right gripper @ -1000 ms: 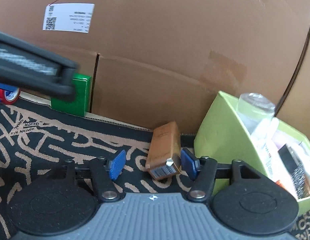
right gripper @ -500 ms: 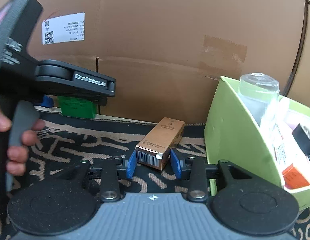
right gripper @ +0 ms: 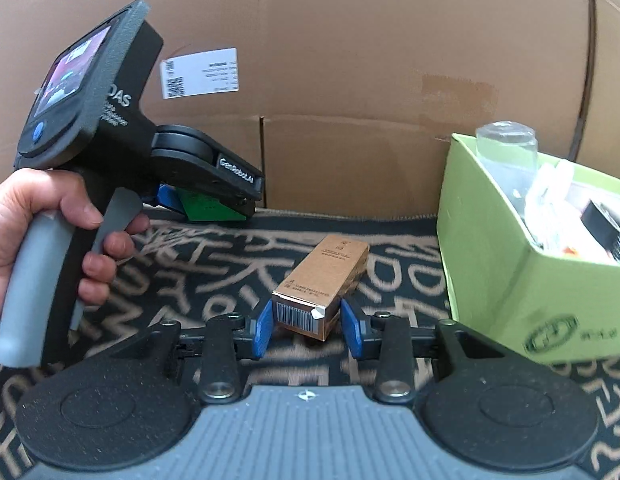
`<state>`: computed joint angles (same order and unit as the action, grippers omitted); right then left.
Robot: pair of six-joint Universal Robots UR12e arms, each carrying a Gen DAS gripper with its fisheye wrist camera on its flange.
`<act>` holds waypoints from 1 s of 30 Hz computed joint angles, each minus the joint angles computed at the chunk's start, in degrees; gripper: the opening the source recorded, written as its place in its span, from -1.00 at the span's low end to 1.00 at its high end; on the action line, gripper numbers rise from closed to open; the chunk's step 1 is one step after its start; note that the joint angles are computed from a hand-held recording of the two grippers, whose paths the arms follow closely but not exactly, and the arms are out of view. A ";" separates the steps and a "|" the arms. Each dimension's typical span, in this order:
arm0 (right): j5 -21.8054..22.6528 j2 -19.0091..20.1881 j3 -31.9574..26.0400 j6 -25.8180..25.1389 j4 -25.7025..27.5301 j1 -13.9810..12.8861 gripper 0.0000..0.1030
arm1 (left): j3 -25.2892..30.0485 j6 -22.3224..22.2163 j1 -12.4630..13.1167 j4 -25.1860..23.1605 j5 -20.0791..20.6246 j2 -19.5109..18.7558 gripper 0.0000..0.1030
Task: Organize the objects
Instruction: 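Carry the green box with the left tool into the shoebox while the right tool drops the brown-gold box there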
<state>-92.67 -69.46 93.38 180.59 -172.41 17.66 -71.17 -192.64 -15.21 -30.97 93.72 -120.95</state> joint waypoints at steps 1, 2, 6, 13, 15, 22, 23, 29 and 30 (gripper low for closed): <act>0.40 -0.56 0.86 0.19 -0.40 -0.09 -0.22 | -1.25 0.38 -0.06 0.21 -0.24 0.91 0.19; 0.76 -1.16 1.80 0.50 -0.71 -0.18 -0.22 | -2.52 0.78 -0.08 0.53 -0.80 1.83 0.19; 2.07 -4.35 6.05 -0.13 -1.11 -0.72 -0.22 | -9.03 4.79 0.04 1.76 -5.63 6.68 0.19; 2.02 -10.94 14.10 -3.71 -0.48 -2.34 -0.19 | -18.45 15.75 1.34 1.13 -14.98 14.49 0.49; -0.21 -11.61 15.10 -3.57 -0.78 -2.12 0.07 | -19.92 14.09 1.31 3.23 -13.59 15.47 0.70; -0.78 -9.63 14.31 -4.13 -4.92 -1.26 0.29 | -19.19 17.10 0.31 2.97 -10.53 15.26 0.82; -1.20 -9.31 13.93 -4.46 -4.90 -1.12 0.29 | -19.20 18.12 0.12 2.48 -10.58 15.33 0.82; 0.64 -7.58 11.59 -3.16 -3.66 -1.81 0.20 | -18.16 20.50 -0.90 0.65 -8.77 14.56 0.74; 1.02 -7.50 11.36 -2.74 -2.89 -1.90 0.09 | -17.73 20.91 -0.97 -0.52 -8.86 14.40 0.53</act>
